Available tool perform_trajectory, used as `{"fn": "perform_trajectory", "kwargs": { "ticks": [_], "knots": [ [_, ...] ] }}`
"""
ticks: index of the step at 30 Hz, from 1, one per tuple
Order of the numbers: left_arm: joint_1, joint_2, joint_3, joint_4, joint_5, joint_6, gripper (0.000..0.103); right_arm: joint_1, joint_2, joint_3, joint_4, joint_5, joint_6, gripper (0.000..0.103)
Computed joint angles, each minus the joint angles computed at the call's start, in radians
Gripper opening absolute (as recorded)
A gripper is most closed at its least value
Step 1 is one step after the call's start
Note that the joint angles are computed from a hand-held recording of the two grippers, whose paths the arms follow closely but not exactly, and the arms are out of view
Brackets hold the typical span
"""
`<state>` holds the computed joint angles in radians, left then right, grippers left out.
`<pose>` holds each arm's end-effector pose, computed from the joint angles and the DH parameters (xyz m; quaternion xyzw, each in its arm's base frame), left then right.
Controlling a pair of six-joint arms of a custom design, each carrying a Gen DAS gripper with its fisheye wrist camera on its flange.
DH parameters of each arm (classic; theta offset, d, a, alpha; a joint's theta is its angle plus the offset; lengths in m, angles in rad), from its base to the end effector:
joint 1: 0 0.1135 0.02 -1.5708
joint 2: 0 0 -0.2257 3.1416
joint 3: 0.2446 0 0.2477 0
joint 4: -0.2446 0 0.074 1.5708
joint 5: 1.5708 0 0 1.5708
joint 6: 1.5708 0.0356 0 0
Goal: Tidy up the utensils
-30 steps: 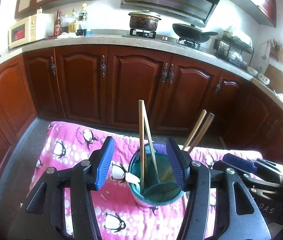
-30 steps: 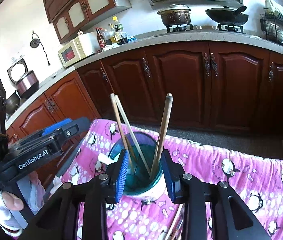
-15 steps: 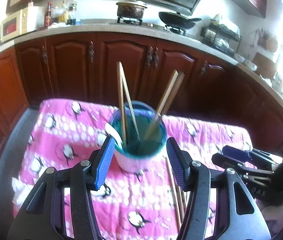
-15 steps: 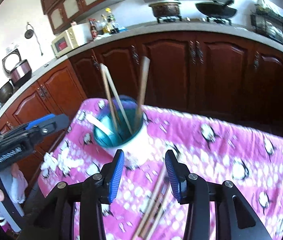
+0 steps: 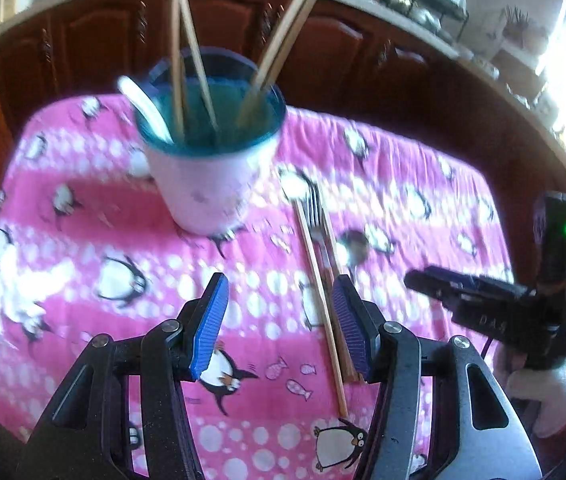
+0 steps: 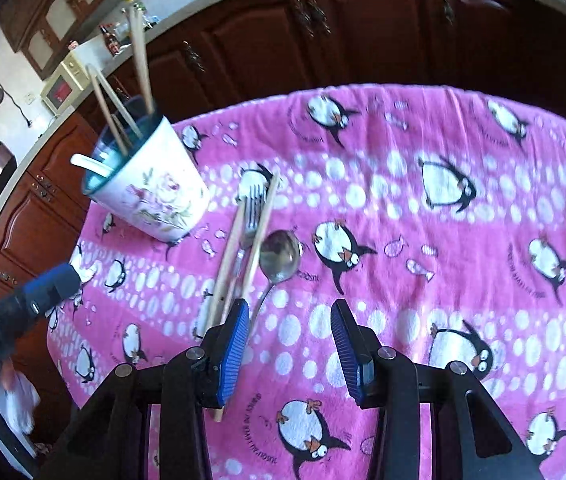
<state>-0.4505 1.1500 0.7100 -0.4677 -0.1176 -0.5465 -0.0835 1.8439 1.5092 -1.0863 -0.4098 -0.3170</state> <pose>0.2162 -0.0999 0.1852 -0.0644 0.9419 -0.1066 0.3120 0.3435 -0.0145 0.2031 -0.1288 0.9679 0.1843 0.1122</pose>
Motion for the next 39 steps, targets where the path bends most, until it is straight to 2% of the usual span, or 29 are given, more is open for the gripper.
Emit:
{"fn": "perform_trajectory", "kwargs": {
  "ticks": [5, 10, 16, 24, 25, 27, 28, 30, 35, 39],
  "knots": [
    [-0.001, 0.152, 0.021, 0.086, 0.041, -0.007, 0.054, 0.014, 0.051, 0.004, 0.039, -0.009, 0.017, 0.036],
    [0.044, 0.278, 0.067, 0.146, 0.111, -0.002, 0.053, 0.033, 0.142, 0.058, 0.068, -0.015, 0.023, 0.035],
    [0.06, 0.428, 0.156, 0.159, 0.143, 0.006, 0.042, 0.047, 0.255, 0.153, 0.062, -0.052, -0.023, 0.035],
    [0.055, 0.551, 0.243, 0.17, 0.148, 0.016, 0.027, 0.034, 0.378, 0.261, 0.018, -0.123, -0.039, 0.008],
    [0.056, 0.558, 0.25, 0.171, 0.155, 0.016, 0.024, 0.03, 0.383, 0.267, 0.009, -0.131, -0.041, 0.007],
    [0.066, 0.569, 0.258, 0.179, 0.197, 0.018, 0.008, 0.025, 0.381, 0.269, -0.006, -0.133, -0.05, 0.005],
    [0.063, 0.571, 0.261, 0.181, 0.201, 0.019, 0.006, 0.022, 0.375, 0.264, -0.012, -0.132, -0.056, 0.005],
    [0.048, 0.563, 0.256, 0.182, 0.182, 0.027, 0.004, 0.008, 0.343, 0.234, -0.016, -0.125, -0.07, 0.004],
    [0.053, 0.496, 0.181, 0.195, 0.208, 0.032, 0.001, -0.054, 0.246, 0.144, -0.041, -0.117, -0.105, 0.004],
    [0.054, 0.372, 0.083, 0.171, 0.205, 0.043, 0.0, -0.135, 0.152, 0.067, -0.083, -0.14, -0.142, 0.004]
  ]
}}
